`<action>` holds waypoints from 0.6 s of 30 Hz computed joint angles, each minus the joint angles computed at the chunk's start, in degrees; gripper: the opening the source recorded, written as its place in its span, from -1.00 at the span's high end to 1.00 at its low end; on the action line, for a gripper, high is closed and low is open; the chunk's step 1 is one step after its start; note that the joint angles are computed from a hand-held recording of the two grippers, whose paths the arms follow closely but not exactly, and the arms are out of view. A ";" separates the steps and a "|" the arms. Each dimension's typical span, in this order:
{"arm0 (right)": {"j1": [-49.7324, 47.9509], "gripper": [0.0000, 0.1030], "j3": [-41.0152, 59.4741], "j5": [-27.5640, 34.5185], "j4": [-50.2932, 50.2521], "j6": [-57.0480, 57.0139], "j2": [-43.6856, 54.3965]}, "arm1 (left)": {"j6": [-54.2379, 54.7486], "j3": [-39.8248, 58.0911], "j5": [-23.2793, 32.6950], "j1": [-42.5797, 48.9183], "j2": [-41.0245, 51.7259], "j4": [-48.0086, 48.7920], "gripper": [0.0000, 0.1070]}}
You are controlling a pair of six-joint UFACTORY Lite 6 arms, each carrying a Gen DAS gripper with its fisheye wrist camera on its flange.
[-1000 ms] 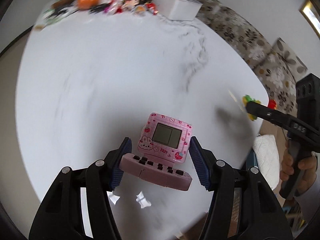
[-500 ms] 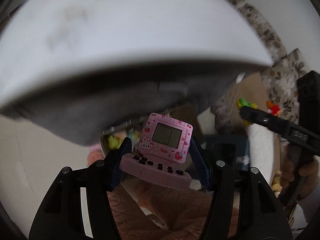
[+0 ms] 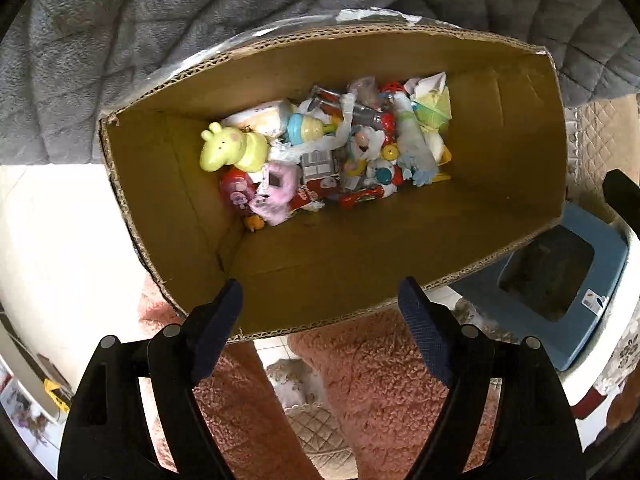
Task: Collect trash
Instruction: 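Carry spinning top and pink game to cardboard box and release both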
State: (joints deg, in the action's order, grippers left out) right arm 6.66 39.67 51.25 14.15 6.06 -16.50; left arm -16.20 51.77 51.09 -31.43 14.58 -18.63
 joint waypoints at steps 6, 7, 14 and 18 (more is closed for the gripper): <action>-1.37 -0.31 6.39 7.71 2.76 -0.29 -1.37 | -4.21 1.28 9.37 0.90 -10.43 0.98 -0.46; -1.06 -0.31 8.23 9.17 2.89 -0.36 -1.43 | -4.84 2.60 11.48 0.94 -11.99 1.05 -0.46; 3.13 -0.27 31.87 24.45 3.79 2.66 -1.27 | -4.79 32.45 35.77 -0.04 -15.46 3.94 -0.46; 5.86 -0.26 55.85 29.12 7.08 6.08 4.73 | 2.98 56.44 43.97 6.54 -13.03 2.31 -0.46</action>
State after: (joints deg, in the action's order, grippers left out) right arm 12.52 95.52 80.37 21.23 12.14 -11.78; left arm -13.22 108.20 95.06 -24.89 1.55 -16.32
